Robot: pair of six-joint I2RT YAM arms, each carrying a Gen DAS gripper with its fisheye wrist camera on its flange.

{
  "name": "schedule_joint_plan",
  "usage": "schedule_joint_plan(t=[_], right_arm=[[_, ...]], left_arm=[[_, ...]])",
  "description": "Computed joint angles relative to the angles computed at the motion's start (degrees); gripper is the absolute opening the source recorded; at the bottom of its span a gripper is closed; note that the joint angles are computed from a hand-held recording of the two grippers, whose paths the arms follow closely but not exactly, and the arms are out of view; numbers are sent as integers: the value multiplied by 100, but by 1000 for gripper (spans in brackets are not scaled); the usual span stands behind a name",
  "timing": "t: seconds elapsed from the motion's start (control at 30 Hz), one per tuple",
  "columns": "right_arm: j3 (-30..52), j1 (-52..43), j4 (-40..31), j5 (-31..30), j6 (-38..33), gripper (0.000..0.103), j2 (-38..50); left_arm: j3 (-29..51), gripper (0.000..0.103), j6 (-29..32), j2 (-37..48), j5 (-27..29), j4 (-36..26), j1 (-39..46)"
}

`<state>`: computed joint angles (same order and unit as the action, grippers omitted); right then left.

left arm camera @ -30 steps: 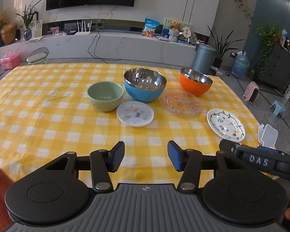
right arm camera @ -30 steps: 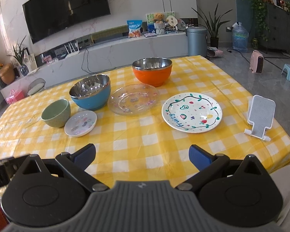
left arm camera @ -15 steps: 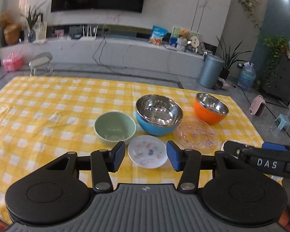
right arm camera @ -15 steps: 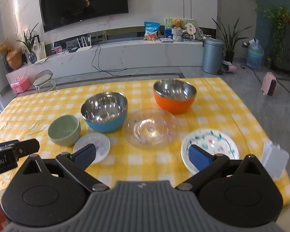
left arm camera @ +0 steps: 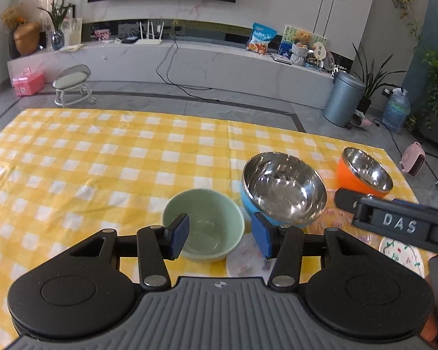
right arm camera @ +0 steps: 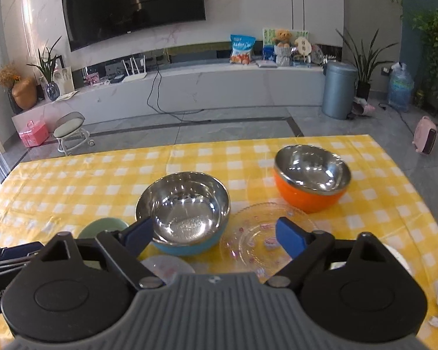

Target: Organize plates and bowls

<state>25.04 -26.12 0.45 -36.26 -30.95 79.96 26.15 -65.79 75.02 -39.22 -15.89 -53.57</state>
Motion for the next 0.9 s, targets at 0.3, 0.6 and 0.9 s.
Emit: schedule_joint_plan(t=[0.3,0.6,0.9], right_arm=[[938,669,680,402,1046,81,1843],[1734,807,546,285,1139,71,3073],[2356,780,-99,141,1137,43,3751]], left_arm=[[79,66,1311,803,841,1631,1545],[550,70,1862,1900,1404,2076,2248],[865,70,2231,2385,1797,2395,2485]])
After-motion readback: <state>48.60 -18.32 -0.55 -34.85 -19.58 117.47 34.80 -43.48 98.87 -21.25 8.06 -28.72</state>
